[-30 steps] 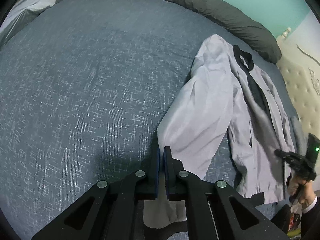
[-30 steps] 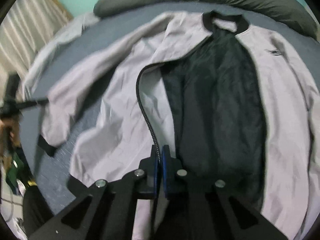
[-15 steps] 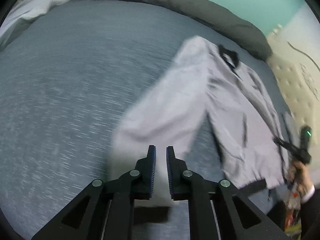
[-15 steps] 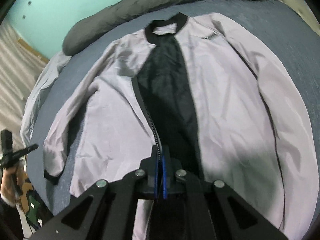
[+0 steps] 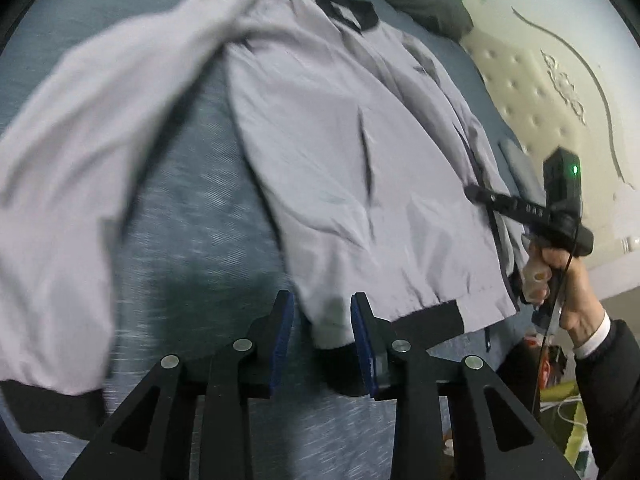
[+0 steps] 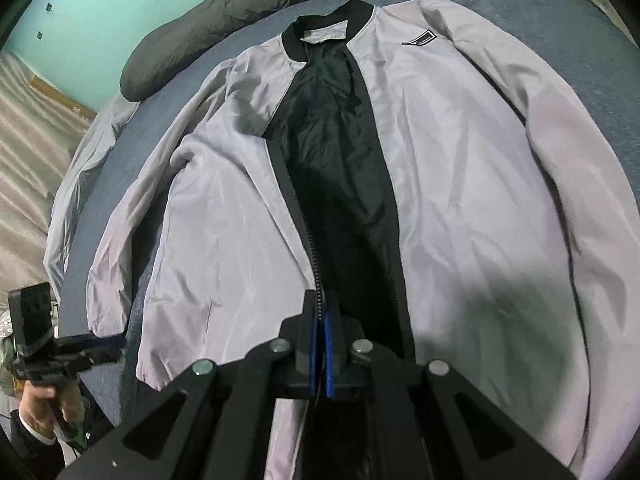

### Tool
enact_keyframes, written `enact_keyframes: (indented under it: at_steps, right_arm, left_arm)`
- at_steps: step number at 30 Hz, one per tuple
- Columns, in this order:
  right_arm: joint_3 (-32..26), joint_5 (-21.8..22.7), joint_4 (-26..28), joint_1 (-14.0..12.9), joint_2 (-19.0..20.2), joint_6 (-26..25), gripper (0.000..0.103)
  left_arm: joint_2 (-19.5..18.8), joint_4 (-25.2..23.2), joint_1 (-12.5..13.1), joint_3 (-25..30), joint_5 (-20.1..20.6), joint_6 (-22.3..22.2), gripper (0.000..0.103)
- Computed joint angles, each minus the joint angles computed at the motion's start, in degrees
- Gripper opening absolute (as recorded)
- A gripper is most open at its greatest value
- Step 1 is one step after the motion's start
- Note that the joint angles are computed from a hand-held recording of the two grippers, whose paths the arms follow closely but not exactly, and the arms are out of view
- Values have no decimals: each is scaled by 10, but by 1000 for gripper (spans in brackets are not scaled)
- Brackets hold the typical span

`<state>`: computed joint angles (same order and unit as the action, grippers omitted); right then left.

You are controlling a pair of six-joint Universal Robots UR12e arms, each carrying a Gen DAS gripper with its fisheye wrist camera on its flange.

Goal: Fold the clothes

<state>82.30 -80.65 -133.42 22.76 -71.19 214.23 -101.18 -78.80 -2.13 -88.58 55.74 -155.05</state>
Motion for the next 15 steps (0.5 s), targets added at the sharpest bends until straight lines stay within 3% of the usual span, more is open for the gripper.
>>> enact_keyframes:
  at_steps: [5,10,12,15]
  right_arm:
    - [13,14,-17,-5,-2,15,3]
    - [10,23,-16,-3,0,16,3]
    - [9,24,-16,-2,1,18,3]
    - [8,29,-15,-1,2,21,3]
  left_arm:
    - [2,-3,-11,-6,-5,-4,49]
    - [1,20,-24,-8,26,-7,48]
    - [0,21,-28,-8,37,1,22]
    - [1,27,-27,-10,44,4,13]
